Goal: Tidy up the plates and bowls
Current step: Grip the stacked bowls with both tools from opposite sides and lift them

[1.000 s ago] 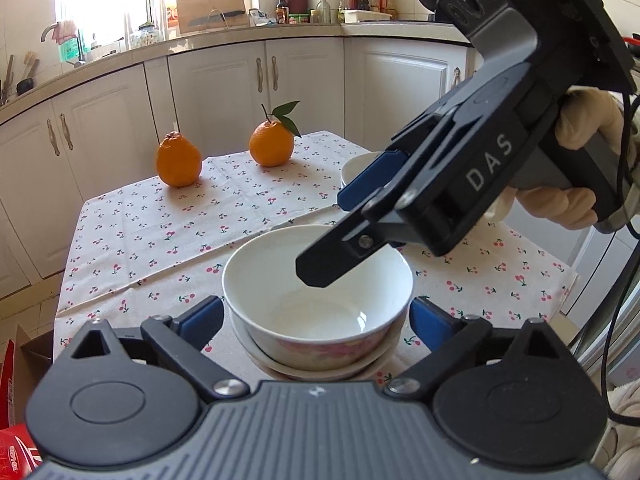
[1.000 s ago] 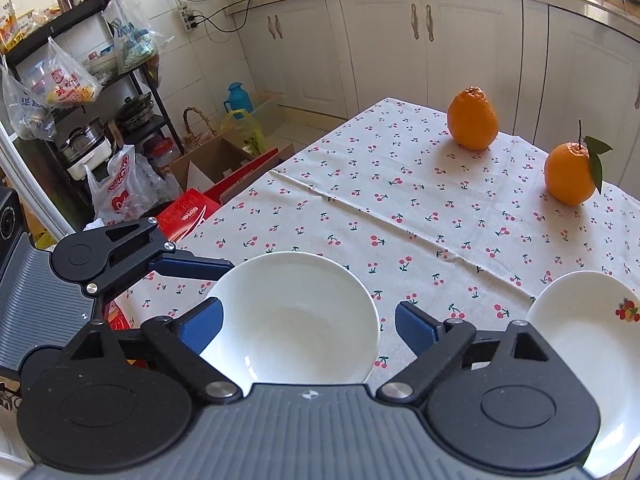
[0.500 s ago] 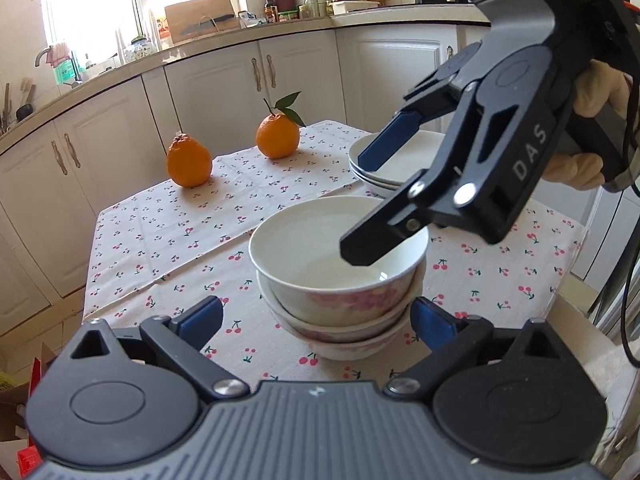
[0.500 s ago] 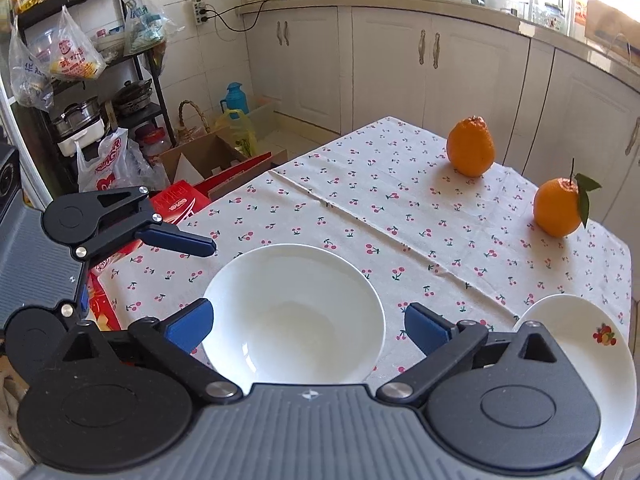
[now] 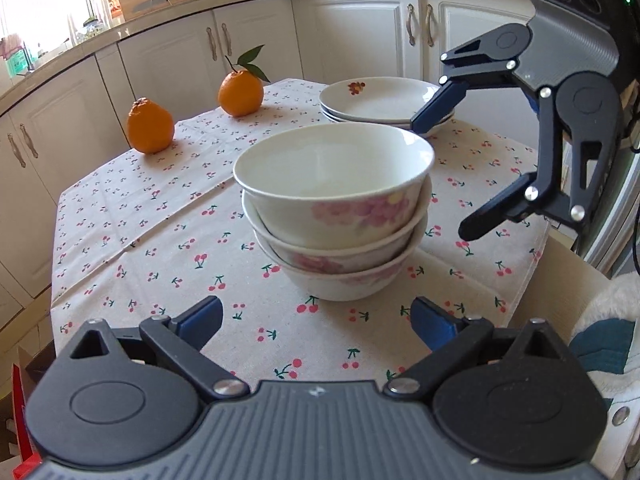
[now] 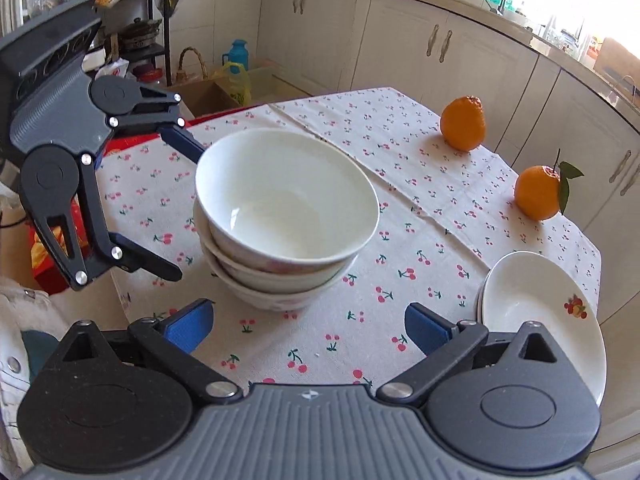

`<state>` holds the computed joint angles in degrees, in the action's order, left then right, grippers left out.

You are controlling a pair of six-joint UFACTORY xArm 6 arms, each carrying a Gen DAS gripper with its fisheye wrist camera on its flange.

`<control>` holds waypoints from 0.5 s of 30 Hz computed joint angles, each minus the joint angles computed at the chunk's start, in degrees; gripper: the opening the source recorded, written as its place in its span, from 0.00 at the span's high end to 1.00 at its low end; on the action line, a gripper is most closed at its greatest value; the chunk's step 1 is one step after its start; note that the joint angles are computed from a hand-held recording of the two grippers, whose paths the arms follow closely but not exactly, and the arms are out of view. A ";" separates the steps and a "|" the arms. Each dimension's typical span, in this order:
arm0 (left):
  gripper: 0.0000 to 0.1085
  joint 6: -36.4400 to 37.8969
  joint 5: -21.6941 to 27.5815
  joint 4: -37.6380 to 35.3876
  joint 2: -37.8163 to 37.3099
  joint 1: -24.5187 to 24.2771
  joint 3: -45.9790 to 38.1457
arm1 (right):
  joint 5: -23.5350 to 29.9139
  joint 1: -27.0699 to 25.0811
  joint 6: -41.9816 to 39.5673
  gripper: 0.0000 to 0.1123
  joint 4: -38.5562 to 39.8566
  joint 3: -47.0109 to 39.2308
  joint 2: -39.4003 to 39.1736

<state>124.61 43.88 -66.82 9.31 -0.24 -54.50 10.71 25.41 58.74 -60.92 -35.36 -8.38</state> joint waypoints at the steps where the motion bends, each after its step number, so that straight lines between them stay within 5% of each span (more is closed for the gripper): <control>1: 0.08 -0.38 0.53 0.71 0.61 -0.02 -0.64 | -0.35 -0.13 -0.52 0.08 0.11 -0.37 1.01; 6: 0.08 -1.79 4.01 4.24 3.86 -0.10 -4.57 | -3.36 -1.51 -2.10 0.08 -0.55 -2.97 5.57; 15: 0.11 -1.46 10.65 11.47 9.22 0.08 -11.89 | -7.85 -1.95 -25.04 0.08 20.24 -3.07 9.07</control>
